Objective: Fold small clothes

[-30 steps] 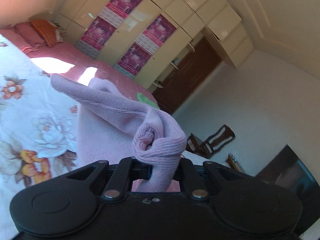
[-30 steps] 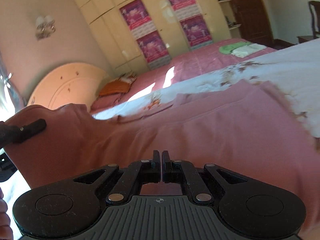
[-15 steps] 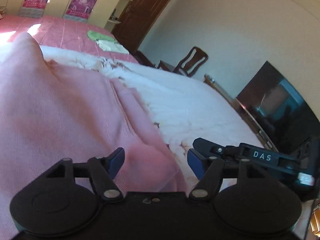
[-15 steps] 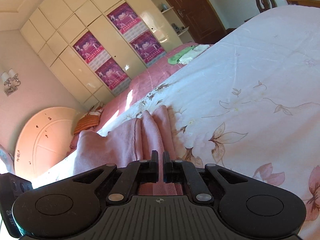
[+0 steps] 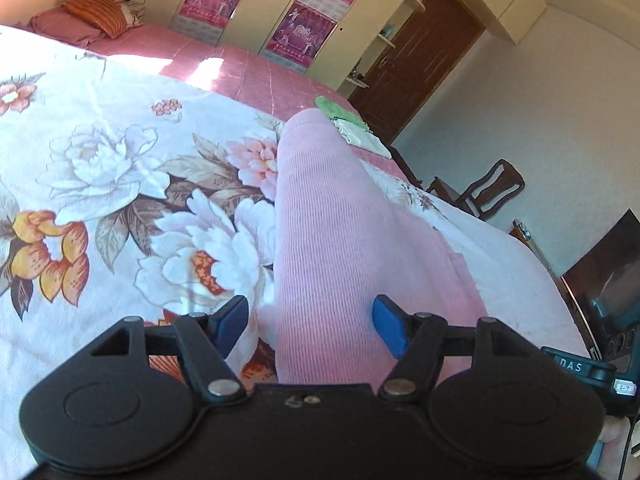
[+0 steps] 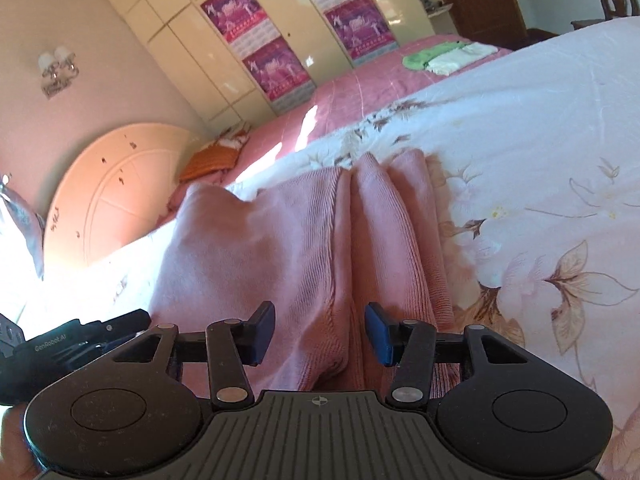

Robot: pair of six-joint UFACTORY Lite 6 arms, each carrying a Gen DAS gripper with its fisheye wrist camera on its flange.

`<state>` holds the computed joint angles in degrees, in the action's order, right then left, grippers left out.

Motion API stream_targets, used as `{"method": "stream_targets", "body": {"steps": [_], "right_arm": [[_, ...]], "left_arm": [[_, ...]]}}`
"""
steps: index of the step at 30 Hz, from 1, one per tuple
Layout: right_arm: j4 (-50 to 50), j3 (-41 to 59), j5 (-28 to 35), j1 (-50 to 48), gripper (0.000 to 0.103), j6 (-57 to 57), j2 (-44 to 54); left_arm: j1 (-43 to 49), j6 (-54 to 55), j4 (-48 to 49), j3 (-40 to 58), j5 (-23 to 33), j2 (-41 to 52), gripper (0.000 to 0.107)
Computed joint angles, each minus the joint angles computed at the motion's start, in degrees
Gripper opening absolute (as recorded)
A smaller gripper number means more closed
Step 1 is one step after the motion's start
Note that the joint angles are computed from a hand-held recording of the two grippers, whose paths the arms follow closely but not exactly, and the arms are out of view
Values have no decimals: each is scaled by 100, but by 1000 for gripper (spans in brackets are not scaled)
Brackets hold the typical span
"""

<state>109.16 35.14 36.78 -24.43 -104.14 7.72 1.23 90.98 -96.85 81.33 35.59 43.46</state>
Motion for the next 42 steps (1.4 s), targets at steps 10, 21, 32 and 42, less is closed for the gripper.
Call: {"method": "stream_targets", "body": {"steps": [10, 21, 32, 42], "right_arm": [[-857, 723, -368, 348, 28, 399, 507], [1247, -861, -1192, 818, 9, -2021, -2039], [720, -536, -429, -176, 15, -1655, -601], [792, 276, -243, -479, 7, -1660, 304]], "left_arm": [[300, 651, -205, -120, 447, 238, 71], [142, 54, 255, 600, 487, 375, 62], [-351, -373, 858, 1125, -178, 714, 66], [-530, -989, 1533, 1923, -268, 1149, 67]]}}
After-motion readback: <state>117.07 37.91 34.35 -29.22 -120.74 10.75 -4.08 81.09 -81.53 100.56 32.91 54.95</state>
